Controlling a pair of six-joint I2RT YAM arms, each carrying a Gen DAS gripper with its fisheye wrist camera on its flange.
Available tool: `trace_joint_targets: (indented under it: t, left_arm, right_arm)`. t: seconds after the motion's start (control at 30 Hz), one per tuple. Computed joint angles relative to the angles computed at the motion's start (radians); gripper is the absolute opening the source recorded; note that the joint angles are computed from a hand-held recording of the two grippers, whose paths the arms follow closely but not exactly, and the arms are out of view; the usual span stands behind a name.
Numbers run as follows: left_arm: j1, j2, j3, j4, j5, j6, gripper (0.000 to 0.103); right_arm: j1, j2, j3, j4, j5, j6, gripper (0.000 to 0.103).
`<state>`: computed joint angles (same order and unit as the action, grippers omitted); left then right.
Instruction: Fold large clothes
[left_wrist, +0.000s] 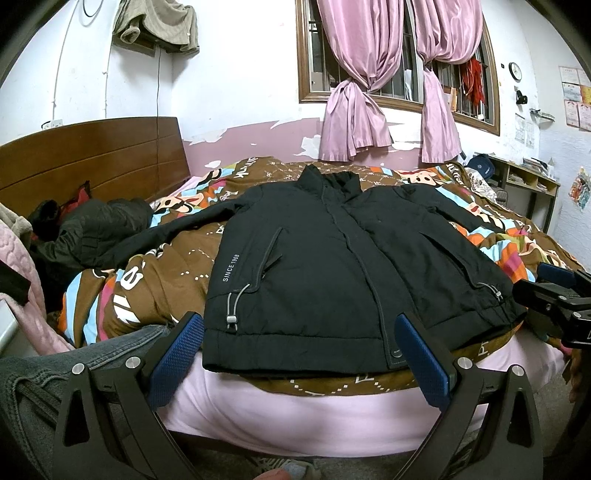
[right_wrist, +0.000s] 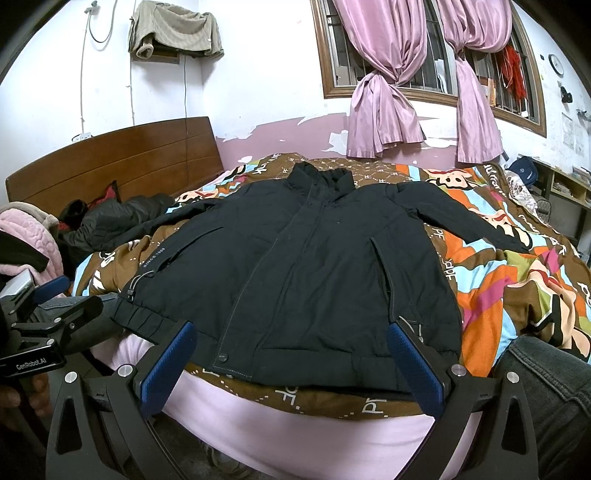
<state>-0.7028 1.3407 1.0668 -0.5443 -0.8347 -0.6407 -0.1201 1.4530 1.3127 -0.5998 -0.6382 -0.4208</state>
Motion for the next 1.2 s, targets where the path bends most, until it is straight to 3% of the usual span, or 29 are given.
trace_joint_targets:
  t: [0.97, 1.1, 1.2]
  left_arm:
    - [-0.001, 0.001, 0.002, -0.007, 0.0, -0.002, 0.101]
    - [0.002, 0.001, 0.007, -0.024, 0.006, -0.011, 0.101]
    - [0.021, 0.004, -0.021, 0.021, 0.044, 0.006, 0.101]
  right_arm:
    - [-0.018, 0.036, 0.015, -0.017, 0.006, -0.017, 0.103]
    - [0.023, 0.036, 0.017, -0.029, 0.101, -0.019, 0.103]
    - [0.055, 0.029, 0.01, -0.021, 0.194, -0.023, 0.103]
